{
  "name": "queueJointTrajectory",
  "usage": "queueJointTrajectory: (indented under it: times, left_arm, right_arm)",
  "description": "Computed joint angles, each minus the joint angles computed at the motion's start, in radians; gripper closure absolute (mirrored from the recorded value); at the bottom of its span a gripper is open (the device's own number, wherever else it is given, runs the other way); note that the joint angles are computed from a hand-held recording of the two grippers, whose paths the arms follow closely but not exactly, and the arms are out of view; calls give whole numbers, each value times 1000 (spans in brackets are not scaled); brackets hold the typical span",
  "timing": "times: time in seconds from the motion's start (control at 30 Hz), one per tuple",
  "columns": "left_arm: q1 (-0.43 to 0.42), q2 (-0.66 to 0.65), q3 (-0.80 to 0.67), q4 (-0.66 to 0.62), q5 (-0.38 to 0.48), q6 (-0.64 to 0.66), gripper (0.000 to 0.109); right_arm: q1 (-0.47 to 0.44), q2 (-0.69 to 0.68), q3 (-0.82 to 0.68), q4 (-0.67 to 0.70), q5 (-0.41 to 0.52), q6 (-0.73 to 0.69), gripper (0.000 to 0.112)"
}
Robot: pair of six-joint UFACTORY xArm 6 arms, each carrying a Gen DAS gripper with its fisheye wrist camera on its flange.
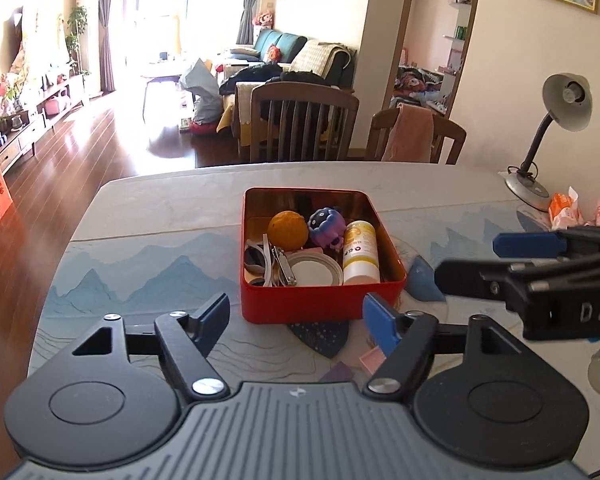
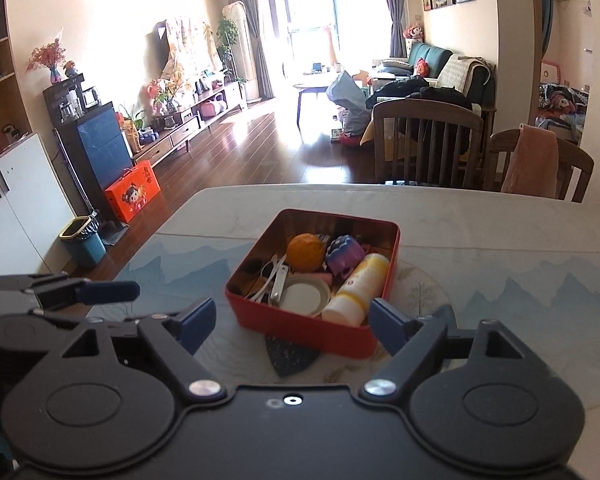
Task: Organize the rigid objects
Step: 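Lift both grippers away and move the left gripper to the purple block while the right approaches the pink square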
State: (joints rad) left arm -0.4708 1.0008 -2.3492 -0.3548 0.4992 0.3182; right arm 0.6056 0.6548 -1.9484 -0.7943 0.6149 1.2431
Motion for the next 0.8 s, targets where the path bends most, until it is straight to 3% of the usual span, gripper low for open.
queueJointTrajectory:
  times: [0.1,0.27,0.37,0.57,0.8]
  left_arm:
    - [-5,-96,174,-27,-105,55,35]
    - [-6,-168,302,-114,-155,150,32]
    - [-6,-177,326,-135,-166,166,25]
    - [-10,-158,333,-141,-181,173,24]
    - [-16,-85,262,-138,-129,160,21]
  right_arm:
    - [17,-19,34,-28,9,36,23]
    - [40,-30,73,-84,23,91,12]
    - [51,-43,112,-121,20,117,10]
    - [52,-47,174,-147,-1,138,10]
    - [37,-30,217,-136,-40,131,10]
